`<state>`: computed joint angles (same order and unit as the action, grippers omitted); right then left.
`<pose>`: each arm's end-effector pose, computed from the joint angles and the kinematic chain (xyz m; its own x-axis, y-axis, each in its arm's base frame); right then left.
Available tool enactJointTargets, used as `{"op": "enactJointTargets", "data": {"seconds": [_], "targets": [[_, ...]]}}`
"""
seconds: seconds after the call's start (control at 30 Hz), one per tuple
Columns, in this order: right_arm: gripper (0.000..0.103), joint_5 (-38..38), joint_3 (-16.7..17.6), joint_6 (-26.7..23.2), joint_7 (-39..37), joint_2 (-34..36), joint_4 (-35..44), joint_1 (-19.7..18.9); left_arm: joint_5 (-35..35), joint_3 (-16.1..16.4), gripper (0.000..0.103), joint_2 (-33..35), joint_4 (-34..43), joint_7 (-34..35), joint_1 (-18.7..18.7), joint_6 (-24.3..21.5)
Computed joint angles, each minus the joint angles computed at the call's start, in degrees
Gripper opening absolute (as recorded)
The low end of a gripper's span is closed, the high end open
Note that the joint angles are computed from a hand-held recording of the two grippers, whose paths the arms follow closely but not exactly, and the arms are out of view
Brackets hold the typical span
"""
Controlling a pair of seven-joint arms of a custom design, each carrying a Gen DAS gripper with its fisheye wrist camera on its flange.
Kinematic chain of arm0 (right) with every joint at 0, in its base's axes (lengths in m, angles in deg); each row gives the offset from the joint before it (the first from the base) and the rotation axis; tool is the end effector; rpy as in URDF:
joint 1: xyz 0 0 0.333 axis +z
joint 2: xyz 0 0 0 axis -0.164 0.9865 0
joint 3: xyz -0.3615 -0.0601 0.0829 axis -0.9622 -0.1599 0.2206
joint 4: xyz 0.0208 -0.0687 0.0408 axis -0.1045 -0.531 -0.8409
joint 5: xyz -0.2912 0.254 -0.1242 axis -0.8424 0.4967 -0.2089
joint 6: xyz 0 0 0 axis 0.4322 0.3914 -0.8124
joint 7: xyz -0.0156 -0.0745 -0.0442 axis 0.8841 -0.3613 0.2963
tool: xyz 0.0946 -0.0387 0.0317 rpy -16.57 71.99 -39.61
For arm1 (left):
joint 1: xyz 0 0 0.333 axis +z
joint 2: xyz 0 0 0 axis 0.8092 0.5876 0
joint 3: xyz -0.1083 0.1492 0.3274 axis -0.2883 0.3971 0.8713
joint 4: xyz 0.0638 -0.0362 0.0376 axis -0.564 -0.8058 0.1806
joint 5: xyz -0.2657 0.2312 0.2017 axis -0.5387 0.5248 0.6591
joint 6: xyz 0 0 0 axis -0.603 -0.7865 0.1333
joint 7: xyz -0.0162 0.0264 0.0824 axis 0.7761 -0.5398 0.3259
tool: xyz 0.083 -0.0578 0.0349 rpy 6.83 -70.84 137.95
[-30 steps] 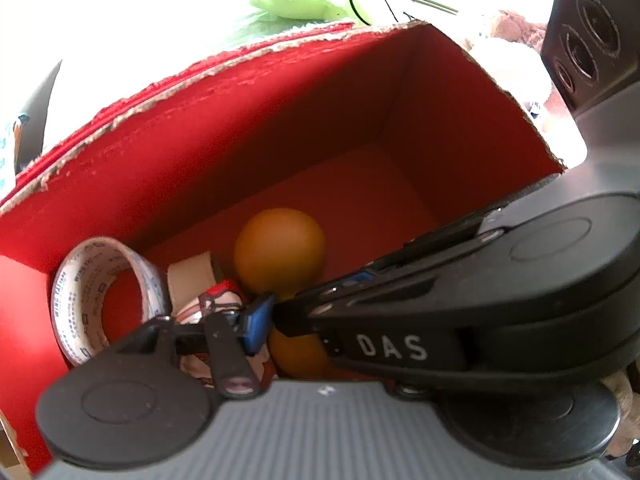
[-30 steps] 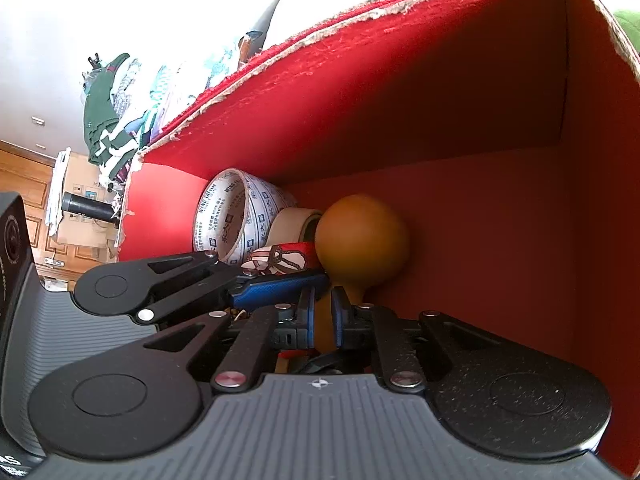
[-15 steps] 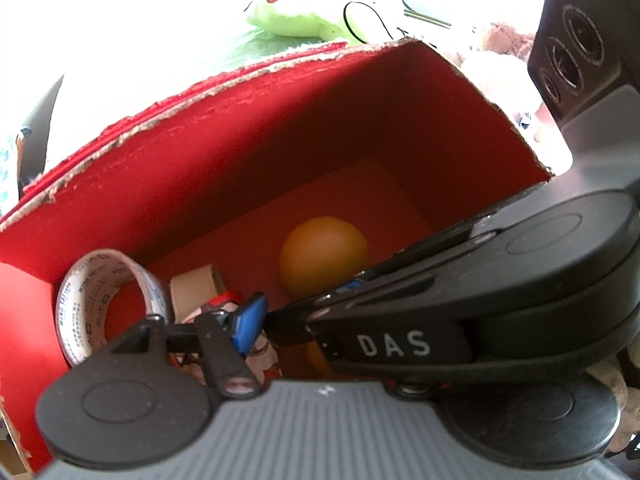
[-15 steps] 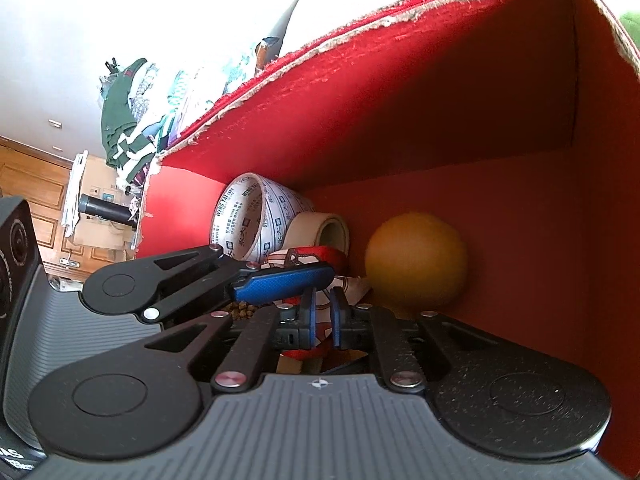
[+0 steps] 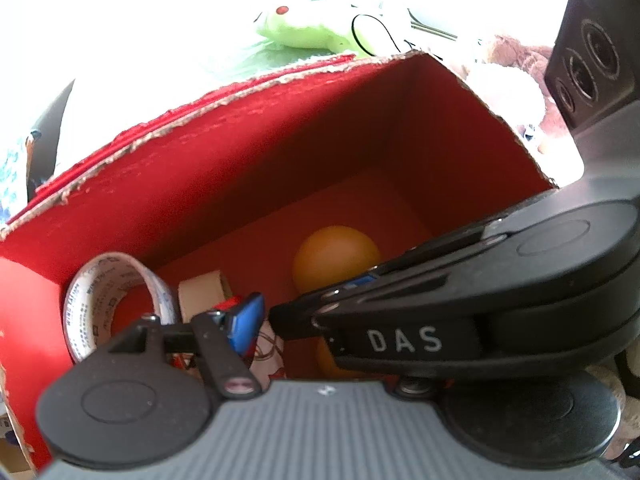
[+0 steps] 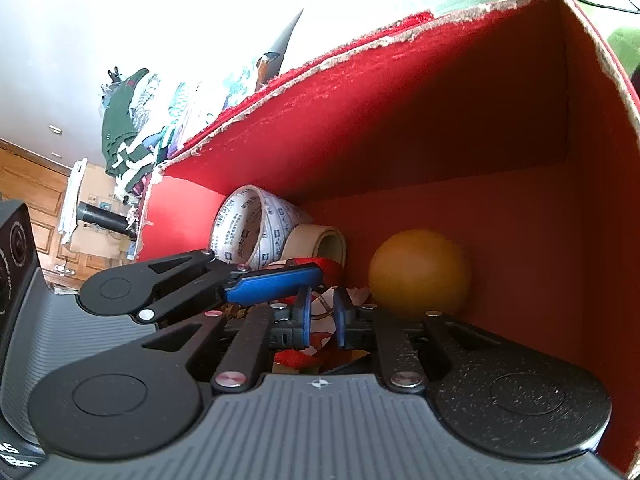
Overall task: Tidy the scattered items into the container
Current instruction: 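Open the right gripper to release the gourd in the box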
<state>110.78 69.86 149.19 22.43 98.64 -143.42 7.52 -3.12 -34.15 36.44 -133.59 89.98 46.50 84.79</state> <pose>0.6512 0.3170 0.4759 0.2372 -0.7405 -0.6288 -0.9534 -0.0533 -0.2969 0.6011 -0.2119 0.5087 -0.3688 -0.9255 0.0861 -0.8504 0.2986 -0.4332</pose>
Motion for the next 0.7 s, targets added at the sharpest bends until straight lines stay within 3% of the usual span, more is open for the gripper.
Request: {"op": "enactJointTargets", "data": {"seconds": [0.27, 0.53, 0.7], "targets": [[0.022, -8.1, -1.8, 8.6, 5.3, -2.5, -3.5, 3.4, 6.7, 0.5, 0.075, -0.5, -1.1, -9.9, -2.0, 2.3], [0.022, -4.7, -0.2, 15.3, 2.8, -5.8, -8.2, 2.7, 21.7, 1.4, 0.081, -1.6, -1.7, -24.3, -4.2, 2.0], [0.022, -2.1, 0.7, 19.7, 1.0, -7.5, -11.0, 3.0, 19.0, 1.6, 0.082, -2.0, -2.1, -21.6, -2.3, 2.8]]}}
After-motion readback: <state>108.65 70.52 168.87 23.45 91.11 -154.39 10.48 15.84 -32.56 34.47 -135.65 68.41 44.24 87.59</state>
